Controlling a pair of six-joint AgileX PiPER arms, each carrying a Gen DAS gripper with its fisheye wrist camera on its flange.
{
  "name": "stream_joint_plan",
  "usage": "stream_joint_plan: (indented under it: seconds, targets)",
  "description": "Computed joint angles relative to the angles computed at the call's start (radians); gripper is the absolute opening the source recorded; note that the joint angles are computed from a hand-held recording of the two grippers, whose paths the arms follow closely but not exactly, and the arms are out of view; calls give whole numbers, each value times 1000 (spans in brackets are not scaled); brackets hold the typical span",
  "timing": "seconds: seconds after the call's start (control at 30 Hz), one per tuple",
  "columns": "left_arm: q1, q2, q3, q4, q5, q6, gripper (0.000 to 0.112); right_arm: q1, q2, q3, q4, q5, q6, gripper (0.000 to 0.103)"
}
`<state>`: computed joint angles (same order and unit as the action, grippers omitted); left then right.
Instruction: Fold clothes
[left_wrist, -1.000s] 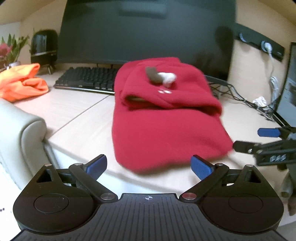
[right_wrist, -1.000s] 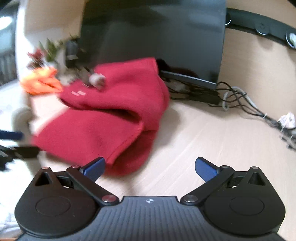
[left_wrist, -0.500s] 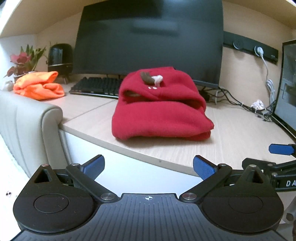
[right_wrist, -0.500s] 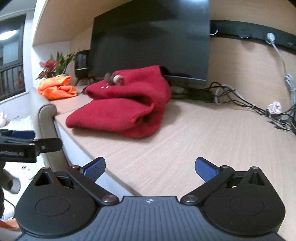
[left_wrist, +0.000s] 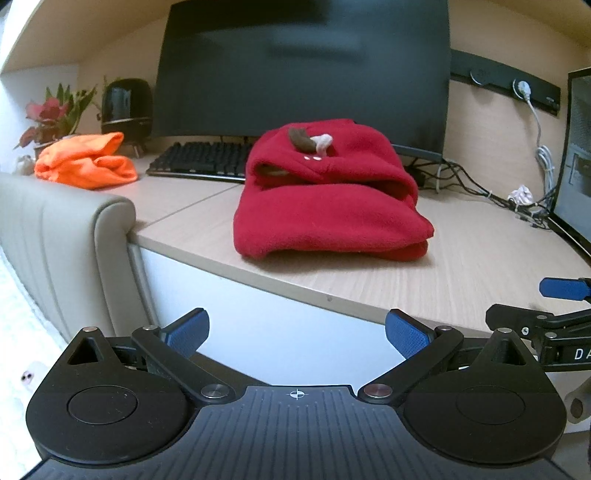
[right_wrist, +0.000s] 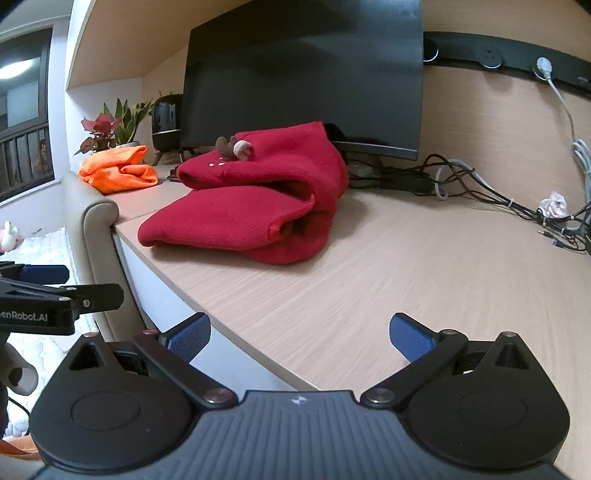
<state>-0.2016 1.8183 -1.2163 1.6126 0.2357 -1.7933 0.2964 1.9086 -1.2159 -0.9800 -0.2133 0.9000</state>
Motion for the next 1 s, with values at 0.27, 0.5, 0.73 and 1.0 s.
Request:
stream_joint_plan:
  seconds: [0.27, 0.5, 0.73, 1.0]
  targets:
    - [-2, -2, 2, -13, -5, 18, 103, -10, -3, 5, -28, -12, 23, 103]
    - [-12, -5, 1, -69, 7, 72, 103, -13, 3, -1, -94, -20, 85, 103]
    - [-14, -3, -1, -62, 5, 71, 103, -19, 10, -8, -105, -25, 104, 103]
    - [-21, 8, -13, -64, 4, 81, 103, -31, 10, -6, -119, -34, 115, 103]
